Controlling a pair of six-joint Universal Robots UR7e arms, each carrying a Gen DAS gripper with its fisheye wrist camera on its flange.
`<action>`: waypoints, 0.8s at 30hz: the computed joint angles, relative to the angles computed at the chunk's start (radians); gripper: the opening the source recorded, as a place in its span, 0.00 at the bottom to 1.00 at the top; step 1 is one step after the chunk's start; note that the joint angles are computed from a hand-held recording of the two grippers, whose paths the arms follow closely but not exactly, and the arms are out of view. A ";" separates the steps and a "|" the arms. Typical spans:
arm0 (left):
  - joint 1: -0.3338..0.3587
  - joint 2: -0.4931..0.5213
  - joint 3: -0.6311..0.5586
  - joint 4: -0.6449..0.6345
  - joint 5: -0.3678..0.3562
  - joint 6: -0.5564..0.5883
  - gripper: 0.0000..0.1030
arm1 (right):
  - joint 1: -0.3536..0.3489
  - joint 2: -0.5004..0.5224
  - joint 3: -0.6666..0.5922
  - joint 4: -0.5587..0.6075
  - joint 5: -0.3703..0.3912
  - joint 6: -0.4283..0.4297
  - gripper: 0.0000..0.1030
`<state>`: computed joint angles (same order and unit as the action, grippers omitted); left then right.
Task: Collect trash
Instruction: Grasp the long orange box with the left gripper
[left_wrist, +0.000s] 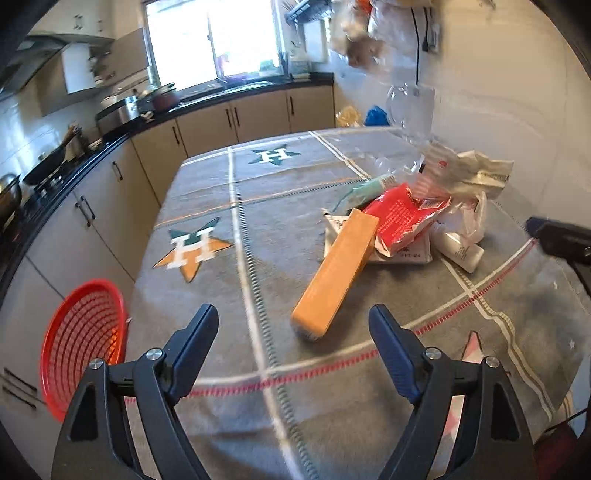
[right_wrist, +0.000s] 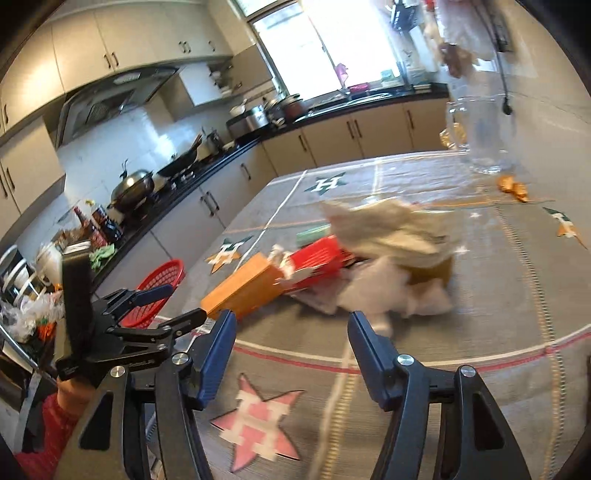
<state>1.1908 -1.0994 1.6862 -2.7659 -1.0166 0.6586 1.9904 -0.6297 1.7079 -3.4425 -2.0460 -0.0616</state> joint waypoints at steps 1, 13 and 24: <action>-0.001 0.015 -0.014 0.010 0.006 0.009 0.80 | -0.003 -0.010 0.012 -0.012 -0.002 -0.006 0.65; -0.017 0.152 -0.084 -0.050 0.102 0.064 0.68 | -0.035 -0.067 -0.007 -0.052 -0.078 -0.147 0.74; 0.006 0.139 -0.116 0.043 0.057 -0.086 0.23 | -0.102 -0.041 -0.062 0.014 -0.019 -0.143 0.33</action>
